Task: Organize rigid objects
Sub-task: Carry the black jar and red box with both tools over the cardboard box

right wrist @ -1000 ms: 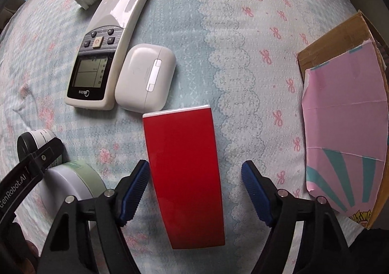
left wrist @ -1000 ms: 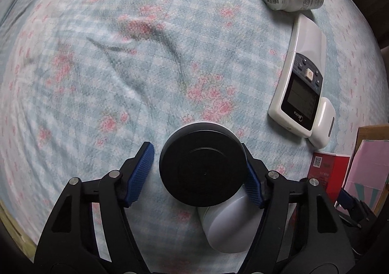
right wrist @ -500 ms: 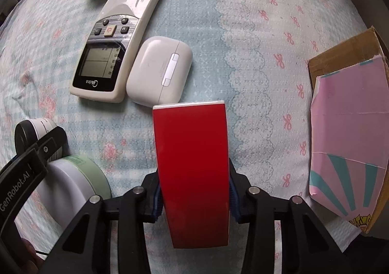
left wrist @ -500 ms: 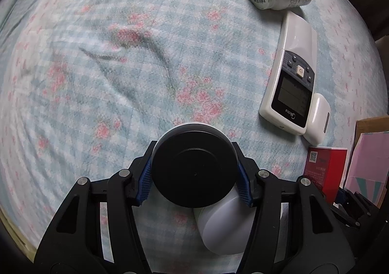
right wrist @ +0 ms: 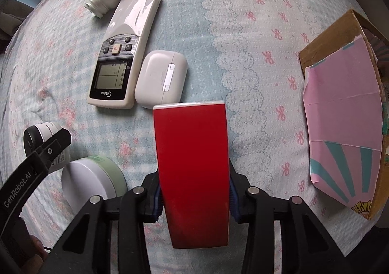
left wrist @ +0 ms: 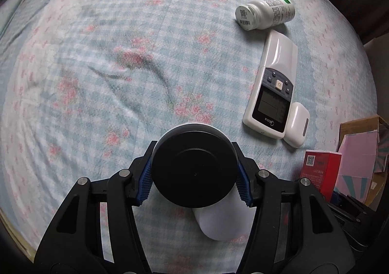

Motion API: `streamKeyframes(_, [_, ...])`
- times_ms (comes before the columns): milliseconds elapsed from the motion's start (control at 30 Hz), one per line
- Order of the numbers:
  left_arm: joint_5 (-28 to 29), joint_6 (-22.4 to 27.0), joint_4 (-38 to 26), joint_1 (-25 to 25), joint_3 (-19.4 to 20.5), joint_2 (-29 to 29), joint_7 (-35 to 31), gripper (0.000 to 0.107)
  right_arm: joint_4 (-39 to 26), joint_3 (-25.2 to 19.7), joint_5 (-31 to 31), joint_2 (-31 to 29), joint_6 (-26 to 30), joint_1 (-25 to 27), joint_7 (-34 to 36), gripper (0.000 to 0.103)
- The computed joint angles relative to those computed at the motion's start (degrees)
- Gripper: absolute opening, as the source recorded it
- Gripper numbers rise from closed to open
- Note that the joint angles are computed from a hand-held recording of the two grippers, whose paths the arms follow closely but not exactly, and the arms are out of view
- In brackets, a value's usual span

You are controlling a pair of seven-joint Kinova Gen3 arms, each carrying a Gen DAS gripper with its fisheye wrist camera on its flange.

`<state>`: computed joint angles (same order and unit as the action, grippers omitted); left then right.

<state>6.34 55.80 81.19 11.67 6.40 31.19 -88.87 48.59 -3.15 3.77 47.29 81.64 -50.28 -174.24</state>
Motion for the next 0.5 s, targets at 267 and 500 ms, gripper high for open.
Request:
streamKeyframes(267, [2.9, 2.6, -0.2, -3.5, 1.1, -5.6, -5.0, 0.053, -5.1, 1.0, 2.5, -2.9, 5.5, -2.1, 0.0, 0.039])
streamKeyframes(500, [6.5, 8.0, -2.7, -5.2, 1.8, -10.9, -10.5, 0.053, -7.6, 1.6, 6.0, -7.2, 9.2, -5.1, -0.3, 0.039])
